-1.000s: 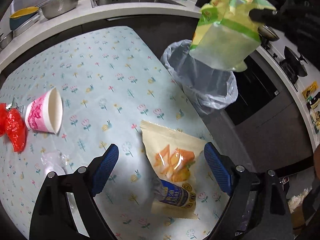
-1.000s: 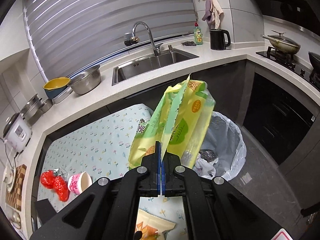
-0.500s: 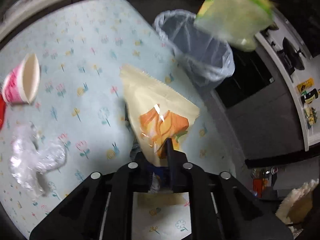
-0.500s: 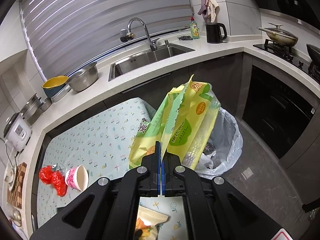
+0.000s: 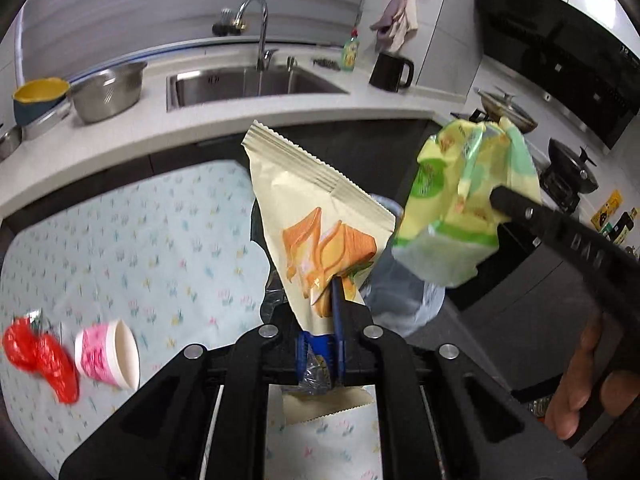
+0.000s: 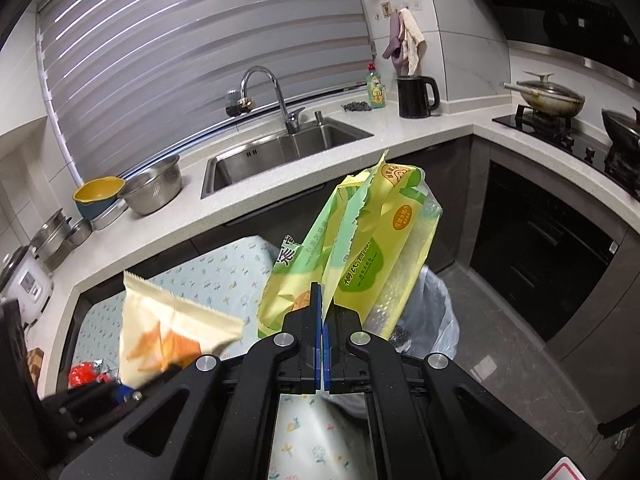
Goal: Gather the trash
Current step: 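Release the wipes pack into the bin with the right tool while the left tool drops the kraft bag in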
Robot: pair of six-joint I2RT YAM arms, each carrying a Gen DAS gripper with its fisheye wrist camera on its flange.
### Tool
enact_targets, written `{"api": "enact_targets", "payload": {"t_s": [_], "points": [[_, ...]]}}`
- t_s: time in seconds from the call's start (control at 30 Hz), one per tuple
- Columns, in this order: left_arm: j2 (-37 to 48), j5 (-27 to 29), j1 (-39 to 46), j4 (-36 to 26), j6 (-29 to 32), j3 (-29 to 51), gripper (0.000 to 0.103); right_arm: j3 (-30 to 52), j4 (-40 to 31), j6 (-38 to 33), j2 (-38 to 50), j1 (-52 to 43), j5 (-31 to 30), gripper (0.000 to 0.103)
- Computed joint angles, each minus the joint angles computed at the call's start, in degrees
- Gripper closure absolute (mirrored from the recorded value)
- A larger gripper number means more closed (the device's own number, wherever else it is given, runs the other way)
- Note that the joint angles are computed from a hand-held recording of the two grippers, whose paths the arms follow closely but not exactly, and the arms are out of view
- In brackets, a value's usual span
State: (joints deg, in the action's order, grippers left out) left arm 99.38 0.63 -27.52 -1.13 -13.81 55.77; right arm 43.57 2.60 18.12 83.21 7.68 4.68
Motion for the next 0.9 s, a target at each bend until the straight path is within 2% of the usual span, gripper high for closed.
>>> {"api": "enact_targets", "payload": {"t_s": [0.23,0.57,0.77,0.9], "points": [[6.25,-0.63,-1.99,-1.03,0.43,10.14,0.093,3.52,0.59,-1.16,3.49,-5.13,-3.37,0.102],[21.25,2.03,-3.96,-3.63,1.82,26.12,0.093,5.74,3.63,-2.38,13.66,-10.3,-5.99,0.102],[30.56,5.03,-4.2,-7.07,1.69,37.02,0.091,8.6,4.93,-3.16,20.87,-12.82,-7.28,0.102],[35.63,7.32,-3.21,-11.42,1.23,44.2,0.085,11.65,5.07,-3.52,26.01,-13.25,-9.36,0.102]]}}
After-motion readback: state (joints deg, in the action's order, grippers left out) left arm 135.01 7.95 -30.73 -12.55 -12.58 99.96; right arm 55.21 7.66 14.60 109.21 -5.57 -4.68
